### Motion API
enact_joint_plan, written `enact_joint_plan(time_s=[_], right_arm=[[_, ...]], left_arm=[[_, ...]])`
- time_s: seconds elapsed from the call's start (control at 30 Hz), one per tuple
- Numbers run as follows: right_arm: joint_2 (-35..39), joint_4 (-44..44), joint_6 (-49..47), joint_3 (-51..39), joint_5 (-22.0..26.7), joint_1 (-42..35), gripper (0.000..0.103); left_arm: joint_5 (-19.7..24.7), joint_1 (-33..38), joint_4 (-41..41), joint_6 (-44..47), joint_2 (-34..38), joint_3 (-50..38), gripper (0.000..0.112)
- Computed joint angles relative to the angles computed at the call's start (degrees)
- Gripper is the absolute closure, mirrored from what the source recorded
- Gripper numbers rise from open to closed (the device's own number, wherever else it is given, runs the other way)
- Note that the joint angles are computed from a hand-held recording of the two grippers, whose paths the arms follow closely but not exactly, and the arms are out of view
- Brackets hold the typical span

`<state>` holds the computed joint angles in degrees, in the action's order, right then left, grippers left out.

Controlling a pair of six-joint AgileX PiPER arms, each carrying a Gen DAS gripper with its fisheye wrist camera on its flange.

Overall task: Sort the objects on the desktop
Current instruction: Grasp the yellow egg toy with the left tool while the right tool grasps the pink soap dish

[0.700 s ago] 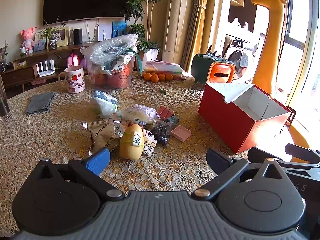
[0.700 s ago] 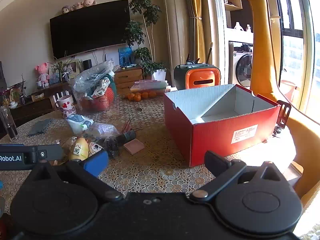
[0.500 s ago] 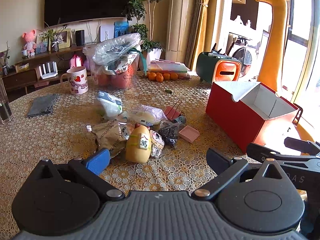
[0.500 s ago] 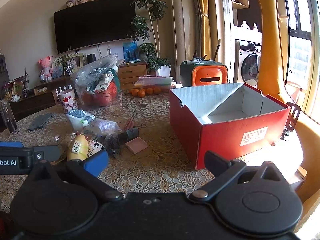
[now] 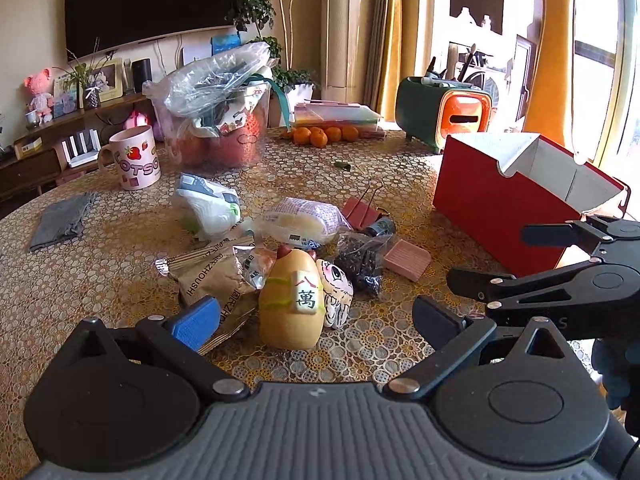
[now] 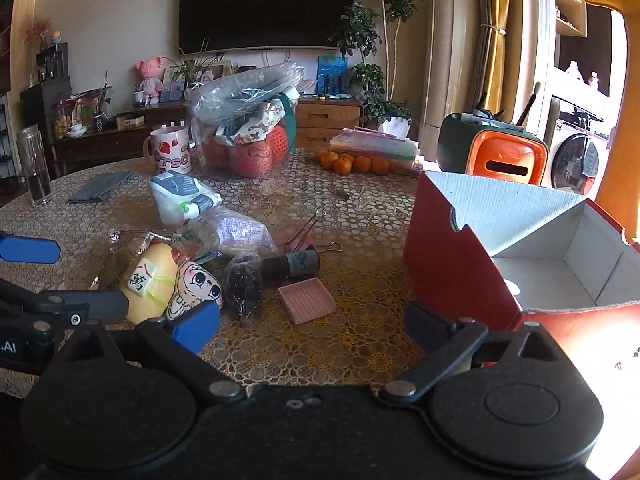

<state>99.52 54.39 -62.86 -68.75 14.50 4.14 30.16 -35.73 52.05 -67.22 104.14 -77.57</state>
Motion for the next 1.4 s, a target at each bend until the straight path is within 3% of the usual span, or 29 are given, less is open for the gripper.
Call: enact_joint_plan(time_s=[0.37,0.57,0.73,0.9,1.1,1.27,1.4], right_arm=[[14.11,-14.56,10.72,-14.70,4.44,0.25,0.016],[19.29,-18.75,14.96,-21.59,7.47,0.16,0.022],[21.81,-20.08,15.88,-25.09,9.17,0.28,0.026],[23.14,-17.74,13.42,-26.89,10.40,-0.14,0.030],[24.00,-16.08,12.60,-28.57,12.38,-0.43,0.040],[23.76,-15.51,12.53,-28.38,12.43,-0.34,0.054],[23.38,-15.21,12.72,-28.00,12.57,-0.58,0.056]], left_arm=[[0.70,2.82,-3.88,4.41,7.20,-5.77,0.010],[2.13,2.84,-4.42,5.81,9.68,-8.35,0.019],[3.84,2.99,-6.09,7.92,11.67,-10.86,0.037],[4.49,2.66,-4.14,6.26,12.24,-11.23,0.048],[4.87,2.37,-3.48,5.80,12.62,-11.78,0.056],[5.65,1.95,-2.95,5.52,12.84,-12.17,0.059],[6.41,1.85,-3.10,5.57,12.76,-12.64,0.064]])
